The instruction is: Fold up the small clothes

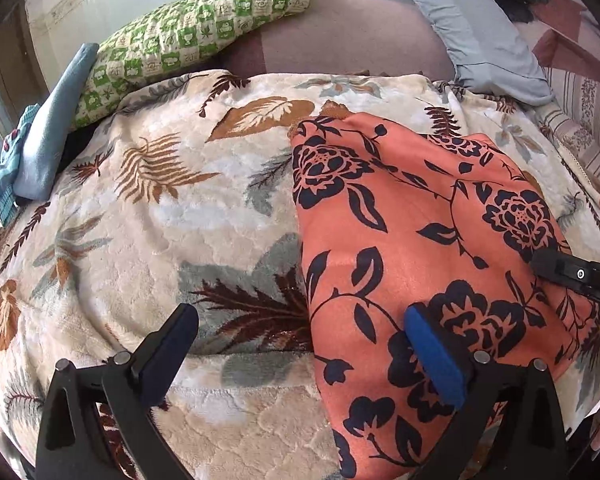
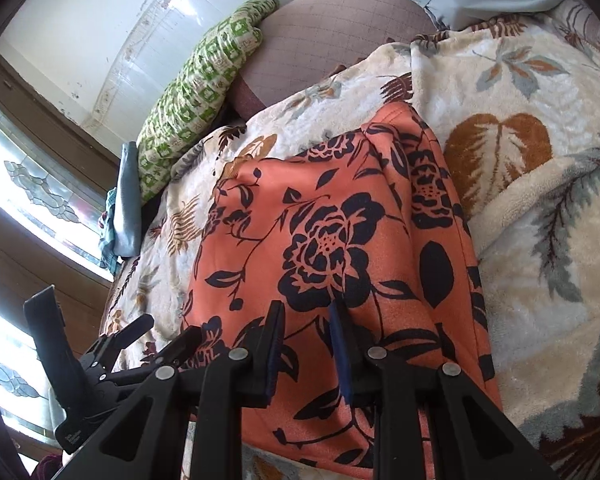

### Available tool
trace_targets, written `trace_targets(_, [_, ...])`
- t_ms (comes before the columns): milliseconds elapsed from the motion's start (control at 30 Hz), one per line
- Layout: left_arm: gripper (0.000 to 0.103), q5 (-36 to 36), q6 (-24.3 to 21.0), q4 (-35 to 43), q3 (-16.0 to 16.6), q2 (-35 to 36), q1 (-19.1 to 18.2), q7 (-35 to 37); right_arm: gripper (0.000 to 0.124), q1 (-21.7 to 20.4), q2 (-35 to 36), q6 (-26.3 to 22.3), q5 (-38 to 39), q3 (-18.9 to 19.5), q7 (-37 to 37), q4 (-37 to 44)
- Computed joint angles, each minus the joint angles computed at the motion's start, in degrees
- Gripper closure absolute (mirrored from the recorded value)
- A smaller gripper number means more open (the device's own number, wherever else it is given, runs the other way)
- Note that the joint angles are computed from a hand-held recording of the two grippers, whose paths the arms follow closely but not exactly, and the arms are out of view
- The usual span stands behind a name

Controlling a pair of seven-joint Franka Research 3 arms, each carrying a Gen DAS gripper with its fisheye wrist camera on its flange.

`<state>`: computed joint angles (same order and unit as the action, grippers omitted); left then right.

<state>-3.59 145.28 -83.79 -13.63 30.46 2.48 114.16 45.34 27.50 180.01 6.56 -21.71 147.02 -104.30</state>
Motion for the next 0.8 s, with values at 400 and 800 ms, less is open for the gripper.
trace_targets(400, [0.001,-7.32,-21.26,22.42,-1.4,10.7,0.61,-3.39,0.045,16.61,-3.16,19.4,18.97,-17.54,3.64,-15.23])
trace_targets(800, [0.001,-9.57,-37.61,42.02,-2.38,22.61,-0.68,-7.79,0.045,-20.31,-5.64,20.64,1.18,17.35,15.94,-15.58])
